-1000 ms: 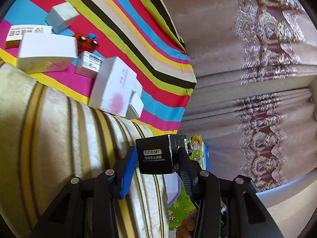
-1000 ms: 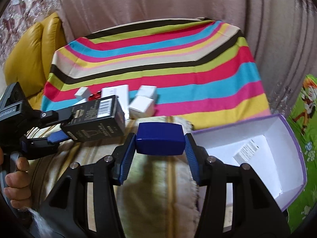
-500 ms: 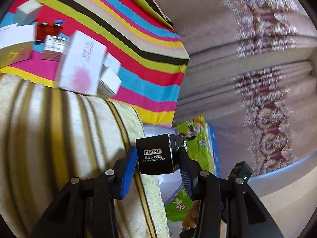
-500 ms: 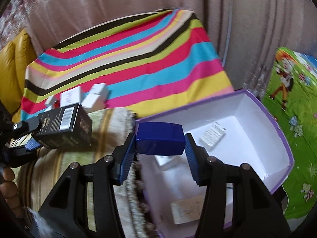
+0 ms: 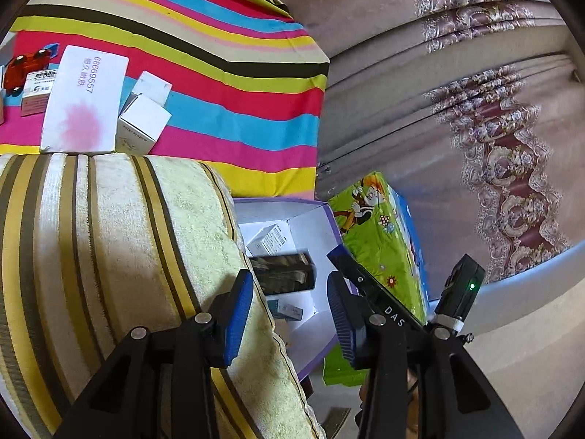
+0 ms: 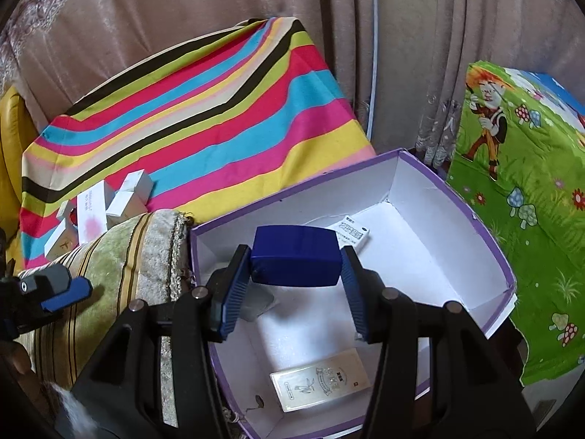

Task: Organize rigid objects
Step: 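Carry the blue block and black DORMI box into the purple box and release, then withdraw both grippers from the purple box toward the remaining boxes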

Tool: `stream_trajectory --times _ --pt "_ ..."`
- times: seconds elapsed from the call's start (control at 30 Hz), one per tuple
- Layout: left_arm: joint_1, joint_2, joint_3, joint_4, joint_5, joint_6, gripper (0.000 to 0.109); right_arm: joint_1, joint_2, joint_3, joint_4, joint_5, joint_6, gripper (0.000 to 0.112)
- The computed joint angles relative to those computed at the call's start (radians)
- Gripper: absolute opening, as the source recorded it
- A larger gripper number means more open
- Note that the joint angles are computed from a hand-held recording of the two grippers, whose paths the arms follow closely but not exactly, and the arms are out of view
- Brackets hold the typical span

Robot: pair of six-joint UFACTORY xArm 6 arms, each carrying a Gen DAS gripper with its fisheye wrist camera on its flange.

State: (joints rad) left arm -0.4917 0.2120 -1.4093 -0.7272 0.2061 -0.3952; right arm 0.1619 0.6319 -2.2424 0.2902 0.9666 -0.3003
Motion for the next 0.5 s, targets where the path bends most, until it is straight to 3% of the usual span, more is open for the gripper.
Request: stream_trajectory --times 0.1,0.17,0.23,0.37,0.43,0.5 --pt "0.0 -0.009 0.012 -0.025 -0.007 0.018 0.045 -0.004 0.028 -0.048 -0.009 0.036 0.024 0.057" --pt "0.001 -0.011 0.013 -0.013 -0.005 0.011 0.045 -0.004 0.037 -0.061 -0.01 0.043 0.033 0.073" --pt "0.003 -0.015 0.016 0.03 0.001 -0.012 0.05 -0.005 0.035 -0.058 -0.003 0.042 0.038 0.077" --pt "0.007 -0.033 0.045 0.205 -0.025 -0.131 0.061 -0.001 0.033 -0.054 -0.005 0.047 0.039 0.08" --pt "0.017 -0.043 0.057 0.352 -0.025 -0.242 0.068 0.002 0.032 -0.052 -0.004 0.05 0.042 0.08" --pt "0.023 -0.056 0.074 0.434 -0.028 -0.303 0.069 0.004 0.03 -0.047 -0.002 0.056 0.042 0.08"
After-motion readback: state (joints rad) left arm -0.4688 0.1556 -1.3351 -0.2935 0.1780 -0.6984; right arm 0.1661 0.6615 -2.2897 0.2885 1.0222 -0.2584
